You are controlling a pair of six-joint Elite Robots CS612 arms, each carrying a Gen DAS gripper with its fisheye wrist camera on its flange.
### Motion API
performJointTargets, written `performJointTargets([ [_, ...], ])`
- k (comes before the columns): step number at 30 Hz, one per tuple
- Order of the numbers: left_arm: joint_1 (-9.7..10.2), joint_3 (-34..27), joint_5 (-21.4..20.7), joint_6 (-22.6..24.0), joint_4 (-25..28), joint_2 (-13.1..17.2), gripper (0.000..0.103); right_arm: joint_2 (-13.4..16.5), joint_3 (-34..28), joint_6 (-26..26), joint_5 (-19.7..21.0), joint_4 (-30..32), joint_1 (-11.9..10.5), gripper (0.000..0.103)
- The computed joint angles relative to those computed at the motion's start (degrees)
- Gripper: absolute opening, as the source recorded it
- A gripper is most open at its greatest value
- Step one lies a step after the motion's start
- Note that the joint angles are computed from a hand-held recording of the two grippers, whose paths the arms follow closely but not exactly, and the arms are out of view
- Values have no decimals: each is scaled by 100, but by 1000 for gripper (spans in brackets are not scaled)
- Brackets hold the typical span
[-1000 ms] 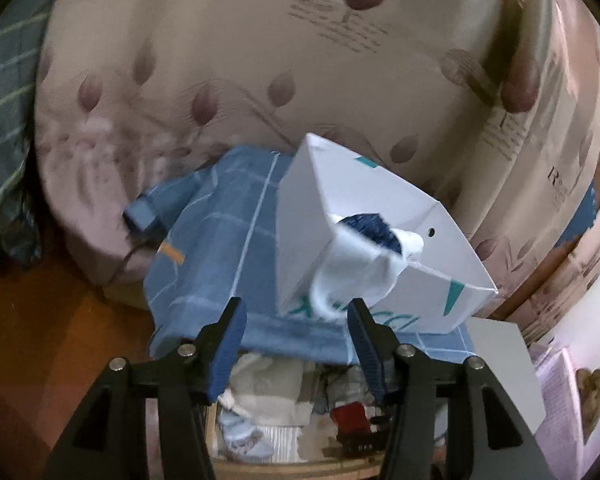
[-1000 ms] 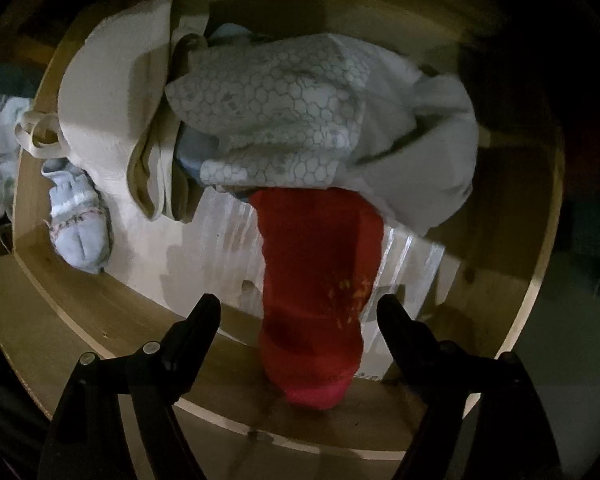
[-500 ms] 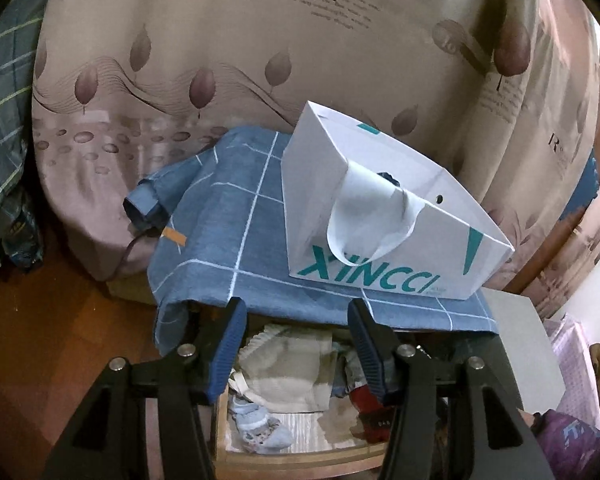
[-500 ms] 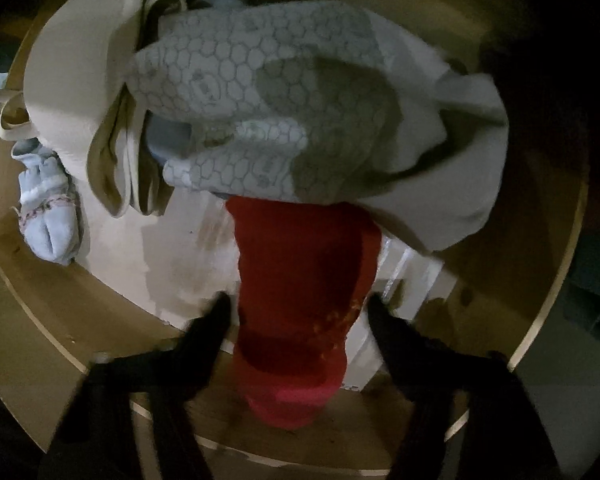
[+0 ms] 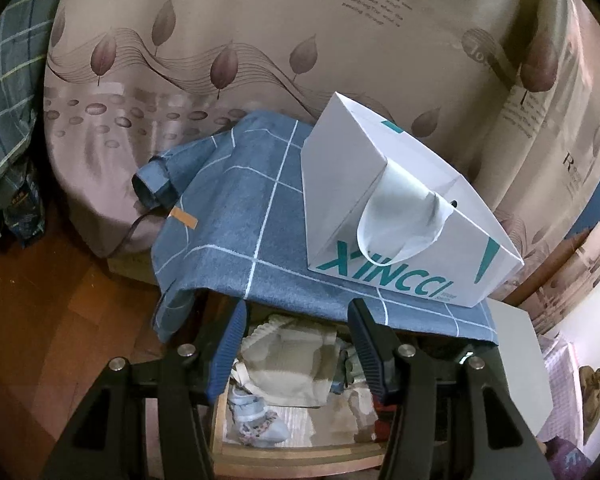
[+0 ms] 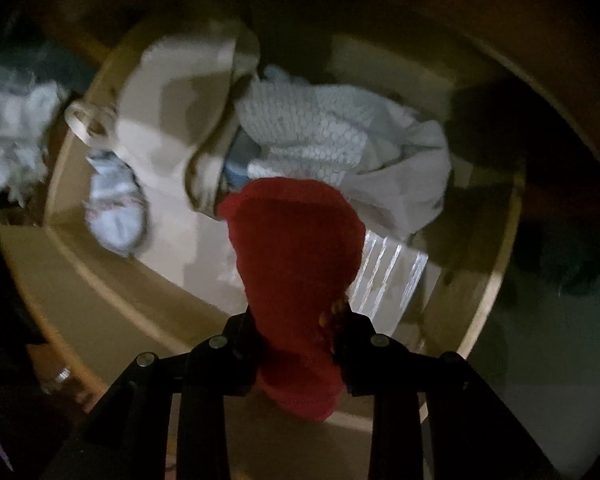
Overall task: Take underwear out of drawer
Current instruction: 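Carry the red sock into the white box and open the right gripper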
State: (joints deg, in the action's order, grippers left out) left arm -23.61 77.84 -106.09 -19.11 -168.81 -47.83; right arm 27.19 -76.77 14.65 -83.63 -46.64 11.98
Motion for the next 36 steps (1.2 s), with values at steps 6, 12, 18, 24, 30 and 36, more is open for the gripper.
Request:
performJointTargets([
  [6,-36,5,132,186,137,-30,54,203,-692,391,317,-378,-62,28],
  [12,-35,45,147,199,76,-53,54,243,-1122,567,450,-783,-126,28],
  [18,-16,47,131,145,75,-57,54,7,-1199,626,448,-1257,-74,28],
  [24,15,30,54,76,112,-46,54,-369,-1141,623,359,-1766,-80,28],
  [30,30,17,-3,20,143,-37,55,-848,-689,457,-40,-2155,-142,28],
  [36,21,39,38,83,113,-46,55,-1204,-27,436,-242,-2626,-278,29],
])
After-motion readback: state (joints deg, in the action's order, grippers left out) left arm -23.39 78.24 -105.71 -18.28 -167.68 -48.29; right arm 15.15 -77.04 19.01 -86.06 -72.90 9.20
